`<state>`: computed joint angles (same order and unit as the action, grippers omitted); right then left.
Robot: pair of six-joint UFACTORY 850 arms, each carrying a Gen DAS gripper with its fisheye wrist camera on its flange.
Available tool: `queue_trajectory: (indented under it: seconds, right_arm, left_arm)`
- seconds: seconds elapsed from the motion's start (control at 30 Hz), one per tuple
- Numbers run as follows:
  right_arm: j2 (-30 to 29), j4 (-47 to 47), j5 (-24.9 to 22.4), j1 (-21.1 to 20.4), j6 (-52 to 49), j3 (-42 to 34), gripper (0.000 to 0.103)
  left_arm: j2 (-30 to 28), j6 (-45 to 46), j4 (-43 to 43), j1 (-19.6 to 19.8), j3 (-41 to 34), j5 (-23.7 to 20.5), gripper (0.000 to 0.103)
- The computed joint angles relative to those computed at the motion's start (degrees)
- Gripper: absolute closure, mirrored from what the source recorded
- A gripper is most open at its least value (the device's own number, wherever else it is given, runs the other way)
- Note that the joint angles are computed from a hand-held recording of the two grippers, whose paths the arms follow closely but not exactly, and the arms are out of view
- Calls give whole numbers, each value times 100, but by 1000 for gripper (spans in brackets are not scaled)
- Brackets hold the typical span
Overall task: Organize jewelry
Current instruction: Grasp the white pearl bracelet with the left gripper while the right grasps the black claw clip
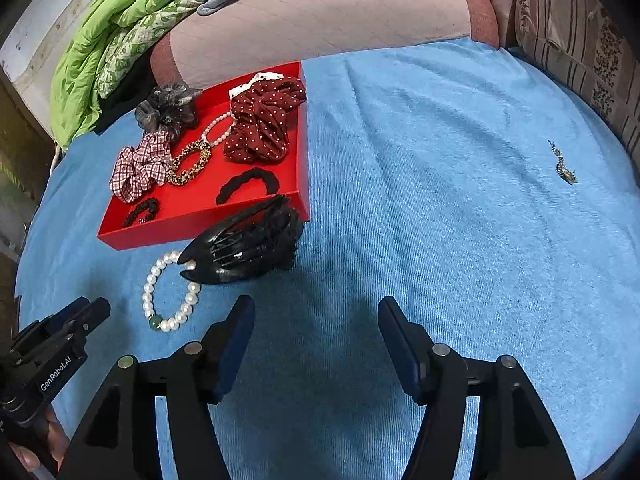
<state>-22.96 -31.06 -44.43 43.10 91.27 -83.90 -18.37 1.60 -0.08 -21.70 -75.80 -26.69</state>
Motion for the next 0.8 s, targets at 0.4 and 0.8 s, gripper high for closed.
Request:
queue_trajectory:
  seconds: [0.4,0.8]
  right_arm:
    - [-39,-125,440,-181,178,89,30]
    - [-193,-146,939,-357,263,17,30]
  left_arm:
    - [-415,966,-1286,139,-412,-183,67]
    - [-741,1197,-1341,-80,-710,-304,67]
